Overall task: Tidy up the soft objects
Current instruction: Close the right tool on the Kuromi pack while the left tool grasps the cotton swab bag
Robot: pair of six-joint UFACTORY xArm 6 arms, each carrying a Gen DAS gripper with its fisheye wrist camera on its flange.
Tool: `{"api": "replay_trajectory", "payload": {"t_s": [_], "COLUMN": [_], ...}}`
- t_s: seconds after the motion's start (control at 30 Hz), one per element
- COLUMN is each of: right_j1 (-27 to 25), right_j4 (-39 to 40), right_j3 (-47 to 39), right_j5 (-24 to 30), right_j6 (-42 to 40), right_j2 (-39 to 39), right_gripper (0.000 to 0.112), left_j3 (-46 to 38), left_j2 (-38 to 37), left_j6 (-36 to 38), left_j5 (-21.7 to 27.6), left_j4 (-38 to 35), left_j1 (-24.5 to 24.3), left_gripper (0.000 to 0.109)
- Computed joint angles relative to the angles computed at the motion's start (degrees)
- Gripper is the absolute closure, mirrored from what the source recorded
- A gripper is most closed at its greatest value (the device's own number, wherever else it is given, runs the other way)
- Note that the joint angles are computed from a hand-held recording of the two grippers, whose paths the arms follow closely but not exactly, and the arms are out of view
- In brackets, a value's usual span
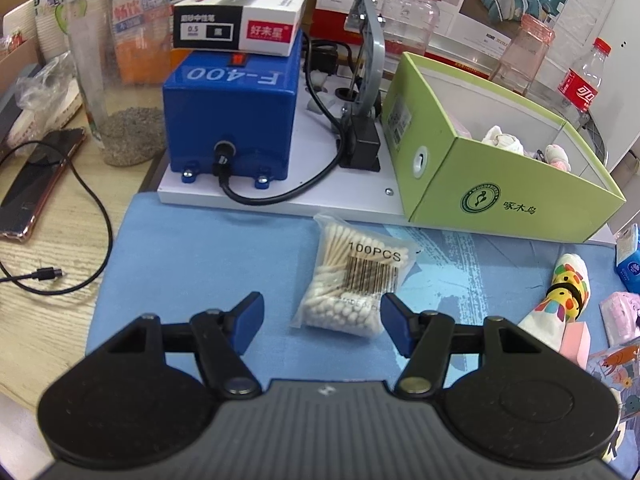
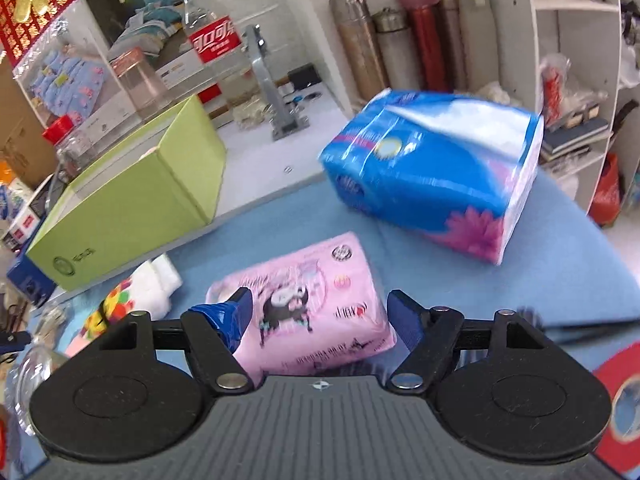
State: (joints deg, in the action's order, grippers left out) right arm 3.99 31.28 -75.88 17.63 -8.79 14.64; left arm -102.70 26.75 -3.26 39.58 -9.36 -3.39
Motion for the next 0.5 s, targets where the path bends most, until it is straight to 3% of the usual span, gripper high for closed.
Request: {"api": "replay_trajectory", "payload": {"t_s": [0.13,0.27,0.33,0.43,0.5], "right_j1": [2.0,3.2,4.1,4.5,4.0], "right_j4": [3.2,8.5,3.0,-10.4,-11.5], "right_j3": [5.1,6.2,7.6,8.9,5.6], "right_j5": [0.5,8.5,6.1,-2.7,-3.0], "right_j6": [-5.4,-16.6,-15.7,-11.6,-14.7], "right_j2": [-4.3,-6.9,-8.4,-8.8,-6.3], "right_gripper": [0.051,0.053,0.053,0.053,0.053], "left_j3": [1.1,2.1,2.5,2.6,1.5], "left_j2": [-0.3,-0.7,-1.0,-1.0,-0.2], "left_j6": [0.8,1.5,1.5,0.5,-0.3], "left_j5": [-0.1,0.0,0.0,0.0,0.8], "left_j4": [-0.9,-1.2,-0.8,0.3,0.5], "left_j1": [0.2,0.2,0.3,0.4,0.5], "left_gripper": [0.046,0.046,0.046,0.046,0.046]}}
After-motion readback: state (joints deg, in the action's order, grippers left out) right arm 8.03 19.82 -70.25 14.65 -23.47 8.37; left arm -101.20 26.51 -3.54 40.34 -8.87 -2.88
